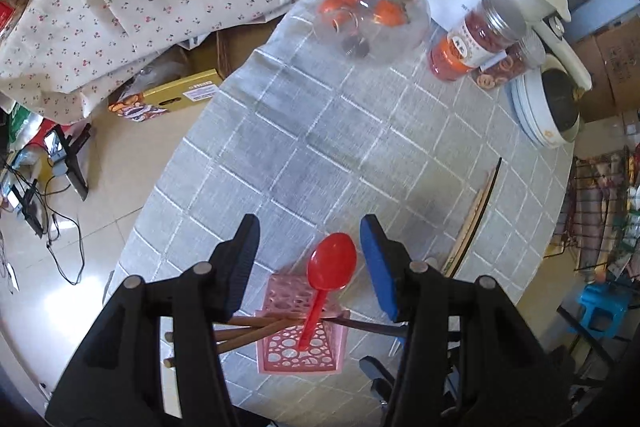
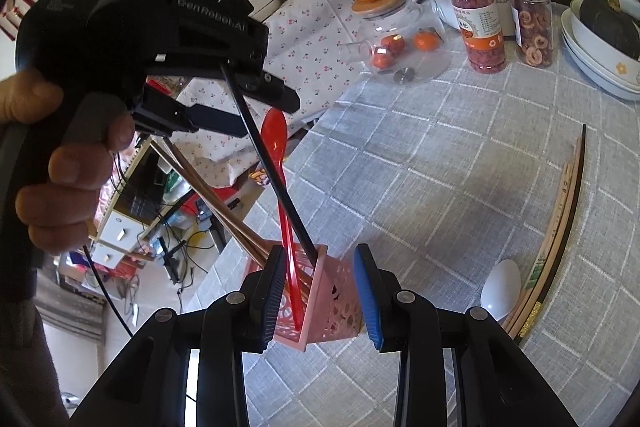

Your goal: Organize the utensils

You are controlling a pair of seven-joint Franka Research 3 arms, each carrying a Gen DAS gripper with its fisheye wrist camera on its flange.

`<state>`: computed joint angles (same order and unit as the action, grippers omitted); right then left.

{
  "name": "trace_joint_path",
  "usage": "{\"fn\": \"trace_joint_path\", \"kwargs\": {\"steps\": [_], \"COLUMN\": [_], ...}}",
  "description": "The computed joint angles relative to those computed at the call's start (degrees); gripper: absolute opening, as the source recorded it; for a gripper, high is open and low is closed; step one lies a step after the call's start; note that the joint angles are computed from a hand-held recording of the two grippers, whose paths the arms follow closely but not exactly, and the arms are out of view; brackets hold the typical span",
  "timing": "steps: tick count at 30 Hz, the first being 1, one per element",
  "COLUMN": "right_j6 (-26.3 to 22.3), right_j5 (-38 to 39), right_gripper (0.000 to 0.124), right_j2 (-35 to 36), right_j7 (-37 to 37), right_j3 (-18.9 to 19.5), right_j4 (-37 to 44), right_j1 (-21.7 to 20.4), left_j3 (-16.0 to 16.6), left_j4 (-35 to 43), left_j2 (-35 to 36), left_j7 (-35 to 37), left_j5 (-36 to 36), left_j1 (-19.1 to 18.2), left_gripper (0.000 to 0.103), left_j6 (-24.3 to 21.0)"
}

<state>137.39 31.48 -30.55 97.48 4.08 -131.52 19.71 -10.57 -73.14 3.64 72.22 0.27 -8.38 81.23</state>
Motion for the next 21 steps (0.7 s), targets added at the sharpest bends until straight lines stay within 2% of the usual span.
{"fn": "trace_joint_path", "kwargs": {"steps": [8, 10, 12, 16, 21], "right_j6": [0.0, 0.0, 0.0, 0.1, 0.3], "right_j5": [-0.2, -0.4, -0.6, -0.7, -0.6], "right_gripper": [0.035, 0.035, 0.035, 0.035, 0.035], "right_j2": [-0.2, -0.3, -0.3, -0.4, -0.5], "right_j7": [0.4, 0.7, 1.0, 1.4, 1.6], "right_j3": [0.1, 0.2, 0.3, 0.3, 0.2], "right_j4": [0.0, 0.0, 0.1, 0.0, 0.0], "right_j1": [0.0, -0.1, -0.2, -0.3, -0.2], "left_j3": [0.2, 0.4, 0.5, 0.5, 0.6], "left_j4": [-4.0, -4.7, -5.2, -6.3, -7.1], "left_j2": [-2.3, -2.8, -3.1, -3.9, -5.1], "left_j7": [0.0, -0.1, -0.3, -0.4, -0.3], "left_j5": [-1.4, -2.1, -2.8, -2.6, -2.0], "left_j1": [0.3, 0.4, 0.6, 0.5, 0.5], "left_gripper": [0.053, 0.039, 0.031, 0.025, 0.025], "left_j6": [2.4, 3.1, 3.7, 4.7, 6.2]}}
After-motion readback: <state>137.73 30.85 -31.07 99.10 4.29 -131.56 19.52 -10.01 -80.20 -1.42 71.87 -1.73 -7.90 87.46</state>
